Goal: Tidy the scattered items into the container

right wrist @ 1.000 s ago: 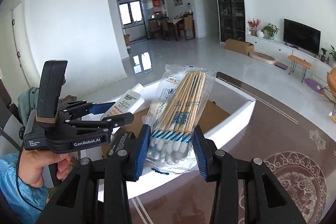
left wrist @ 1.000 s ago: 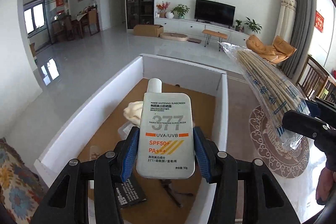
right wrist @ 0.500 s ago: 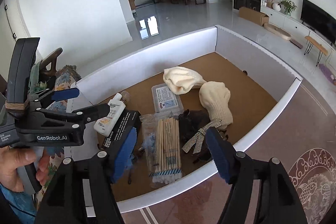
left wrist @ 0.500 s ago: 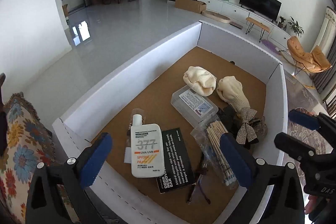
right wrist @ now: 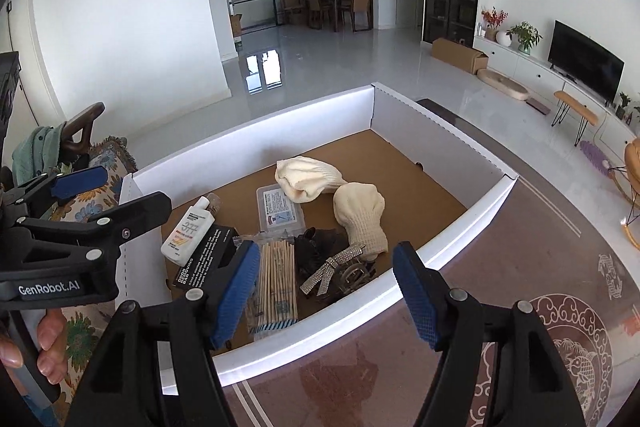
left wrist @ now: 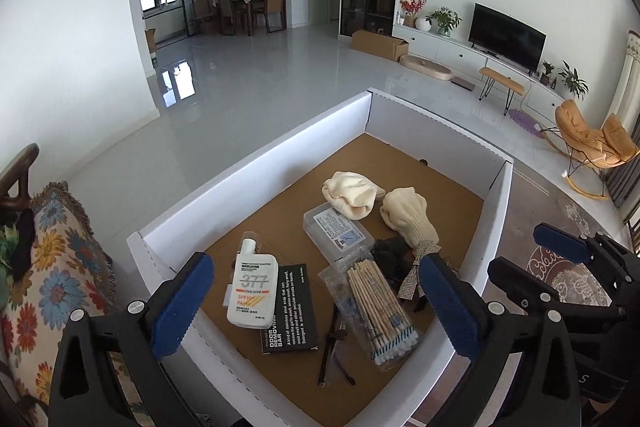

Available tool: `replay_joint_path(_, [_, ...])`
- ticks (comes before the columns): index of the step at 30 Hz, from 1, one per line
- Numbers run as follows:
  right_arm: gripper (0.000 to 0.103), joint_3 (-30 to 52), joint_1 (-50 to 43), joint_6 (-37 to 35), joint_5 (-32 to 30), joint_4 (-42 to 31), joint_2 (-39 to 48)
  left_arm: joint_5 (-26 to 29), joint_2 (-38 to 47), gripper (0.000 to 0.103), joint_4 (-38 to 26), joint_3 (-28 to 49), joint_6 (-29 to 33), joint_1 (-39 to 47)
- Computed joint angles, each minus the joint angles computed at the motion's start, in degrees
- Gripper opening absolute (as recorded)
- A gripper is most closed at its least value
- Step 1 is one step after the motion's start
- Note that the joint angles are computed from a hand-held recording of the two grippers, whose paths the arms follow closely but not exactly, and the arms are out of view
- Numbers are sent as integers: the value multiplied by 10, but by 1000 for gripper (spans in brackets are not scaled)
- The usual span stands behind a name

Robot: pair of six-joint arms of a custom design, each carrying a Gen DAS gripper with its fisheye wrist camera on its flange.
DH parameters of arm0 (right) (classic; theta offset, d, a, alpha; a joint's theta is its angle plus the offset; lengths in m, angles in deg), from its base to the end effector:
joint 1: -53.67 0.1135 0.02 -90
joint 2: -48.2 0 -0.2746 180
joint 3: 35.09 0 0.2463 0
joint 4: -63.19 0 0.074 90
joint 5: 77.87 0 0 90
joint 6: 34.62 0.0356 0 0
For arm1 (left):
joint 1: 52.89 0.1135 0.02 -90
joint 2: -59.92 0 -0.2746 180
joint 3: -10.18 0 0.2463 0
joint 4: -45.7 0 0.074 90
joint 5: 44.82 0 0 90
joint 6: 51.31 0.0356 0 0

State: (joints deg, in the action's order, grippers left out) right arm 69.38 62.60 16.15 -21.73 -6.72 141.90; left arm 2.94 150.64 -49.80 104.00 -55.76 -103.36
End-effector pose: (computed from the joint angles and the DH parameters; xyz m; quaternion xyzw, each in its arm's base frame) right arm 0.3257 0.0713 0.3447 -0.4470 0.8103 0.2044 0.3190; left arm 0.1872 -0.1893 0.3011 -0.3422 0.8676 0.1272 0.3376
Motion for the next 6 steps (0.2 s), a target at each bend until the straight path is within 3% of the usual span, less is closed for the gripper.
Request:
replay_joint_path(3, [70, -17, 10, -1, 17, 16, -10, -5, -34, 103, 35, -44, -19, -8])
replay_joint_path(6, [70, -31, 23, 4, 26, 34, -21, -16, -30, 103, 12, -47, -47, -15])
